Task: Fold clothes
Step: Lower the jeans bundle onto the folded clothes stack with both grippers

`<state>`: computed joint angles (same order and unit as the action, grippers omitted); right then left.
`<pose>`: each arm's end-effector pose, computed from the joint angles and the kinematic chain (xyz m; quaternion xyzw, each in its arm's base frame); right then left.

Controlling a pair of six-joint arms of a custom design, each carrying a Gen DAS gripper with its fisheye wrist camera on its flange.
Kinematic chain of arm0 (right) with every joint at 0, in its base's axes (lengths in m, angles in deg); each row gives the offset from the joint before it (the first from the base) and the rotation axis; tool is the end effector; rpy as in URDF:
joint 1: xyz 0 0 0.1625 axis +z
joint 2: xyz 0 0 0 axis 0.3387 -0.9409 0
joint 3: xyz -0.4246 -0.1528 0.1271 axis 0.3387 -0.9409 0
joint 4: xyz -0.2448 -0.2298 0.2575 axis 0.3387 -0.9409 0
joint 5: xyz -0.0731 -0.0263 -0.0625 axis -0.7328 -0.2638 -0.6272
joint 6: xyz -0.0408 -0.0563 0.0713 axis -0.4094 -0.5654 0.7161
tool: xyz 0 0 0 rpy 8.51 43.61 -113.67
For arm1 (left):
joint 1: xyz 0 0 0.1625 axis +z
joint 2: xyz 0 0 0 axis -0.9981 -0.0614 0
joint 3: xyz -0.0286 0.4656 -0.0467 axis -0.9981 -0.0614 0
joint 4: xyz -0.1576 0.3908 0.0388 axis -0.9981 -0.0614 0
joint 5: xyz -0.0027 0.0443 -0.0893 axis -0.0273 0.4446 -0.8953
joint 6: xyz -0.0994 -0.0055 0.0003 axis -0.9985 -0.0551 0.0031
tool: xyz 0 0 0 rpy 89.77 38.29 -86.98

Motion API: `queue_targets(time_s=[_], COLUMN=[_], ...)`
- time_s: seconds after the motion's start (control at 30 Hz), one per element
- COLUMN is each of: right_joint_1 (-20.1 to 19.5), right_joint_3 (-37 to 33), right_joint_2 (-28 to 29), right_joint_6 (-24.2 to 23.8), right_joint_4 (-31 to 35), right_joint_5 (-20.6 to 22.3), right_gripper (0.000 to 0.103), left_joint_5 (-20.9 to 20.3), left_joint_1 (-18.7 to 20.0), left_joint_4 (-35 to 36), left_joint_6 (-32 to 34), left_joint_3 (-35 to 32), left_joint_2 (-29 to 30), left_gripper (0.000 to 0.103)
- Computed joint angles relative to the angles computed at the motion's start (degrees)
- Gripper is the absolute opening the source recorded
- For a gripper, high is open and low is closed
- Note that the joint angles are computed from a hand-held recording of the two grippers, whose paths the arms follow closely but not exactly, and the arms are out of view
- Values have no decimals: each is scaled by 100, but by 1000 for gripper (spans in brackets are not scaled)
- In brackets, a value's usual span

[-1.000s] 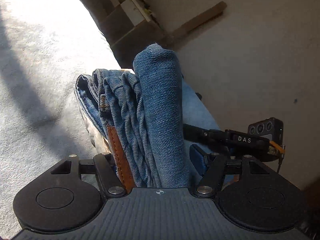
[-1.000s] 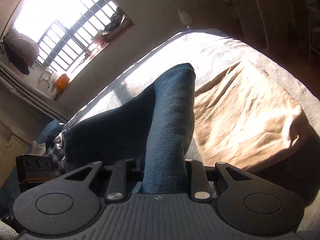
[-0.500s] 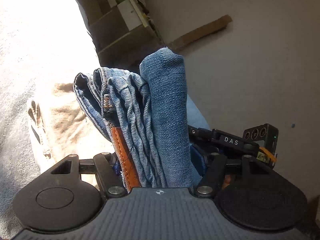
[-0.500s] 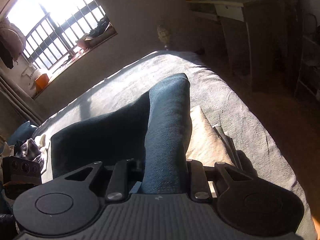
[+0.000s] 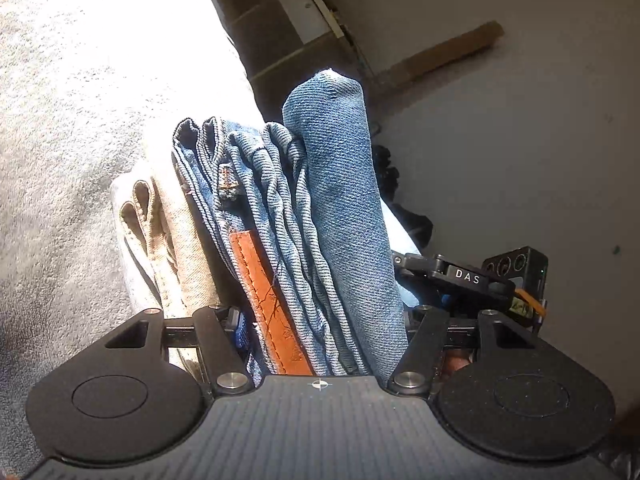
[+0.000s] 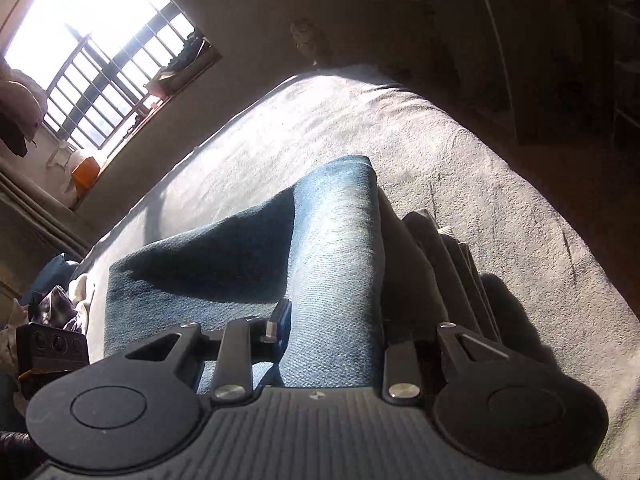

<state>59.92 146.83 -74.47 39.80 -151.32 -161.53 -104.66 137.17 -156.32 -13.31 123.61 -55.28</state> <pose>0.0379 -0.4920 0.4041 0.0274 -0.9383 0.3256 0.1135 -0.3077 -0.5474 0.1155 -0.1456 -0.9592 0.1130 0.2146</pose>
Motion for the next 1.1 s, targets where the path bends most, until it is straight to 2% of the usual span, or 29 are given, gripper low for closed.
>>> queue_targets(time_s=[0.13,0.27,0.33,0.4,0.43,0.5,0.57,0.6,0.67,0.77,0.8,0.87,0.9,0.93,0.97,1.0,1.07,1.1], right_joint_1=[134,48,-100,-36,15,112,159,219,404,547,529,466,437,374,337,317,477,628], right_joint_3=[-346,-330,-226,-235,-246,-223,-34,134,456,648,664,673,668,696,719,734,666,601], right_joint_2=[-13,-7,-49,-122,-160,-310,-592,-729,-868,-772,-631,-296,-121,71,183,254,256,263], right_joint_6=[-14,166,415,352,287,300,465,500,207,-173,-240,-317,-352,-267,-95,93,343,204], right_joint_4=[595,746,618,672,711,704,328,-144,-1151,-1780,-1856,-1989,-2054,-2196,-2313,-2400,-2396,-2405], right_joint_5=[-97,-237,-54,-171,-261,-511,-668,-772,-828,-543,-612,-873,-1007,-1270,-1457,-1587,-1726,-1728], right_gripper=[28,30,40,44,46,49,50,49,43,28,25,24,21,12,5,3,4,5], left_joint_5=[-329,-318,-338,-296,-144,289,744,940,933,325,363,742,1031,1281,1372,1336,1260,1239], left_joint_1=[35,132,203,221,207,158,65,0,-103,-234,-283,-403,-420,-415,-374,-350,-353,-351], left_joint_4=[-68,65,127,284,332,248,-118,-295,-485,-415,-300,-150,-69,-10,-21,-81,-110,-74], left_joint_6=[-256,-272,-360,-168,42,504,926,1172,1722,2474,2627,2833,2902,2930,2983,3019,3054,3077], left_joint_3=[-414,-436,-429,-428,-624,-1014,-1030,-1066,-1175,-1350,-1315,-1008,-940,-949,-836,-672,-635,-670], left_joint_2=[396,526,546,422,499,675,587,548,538,618,646,591,656,753,750,652,588,589], left_gripper=[60,61,62,67,74,80,80,80,79,79,80,80,77,69,65,65,72,77])
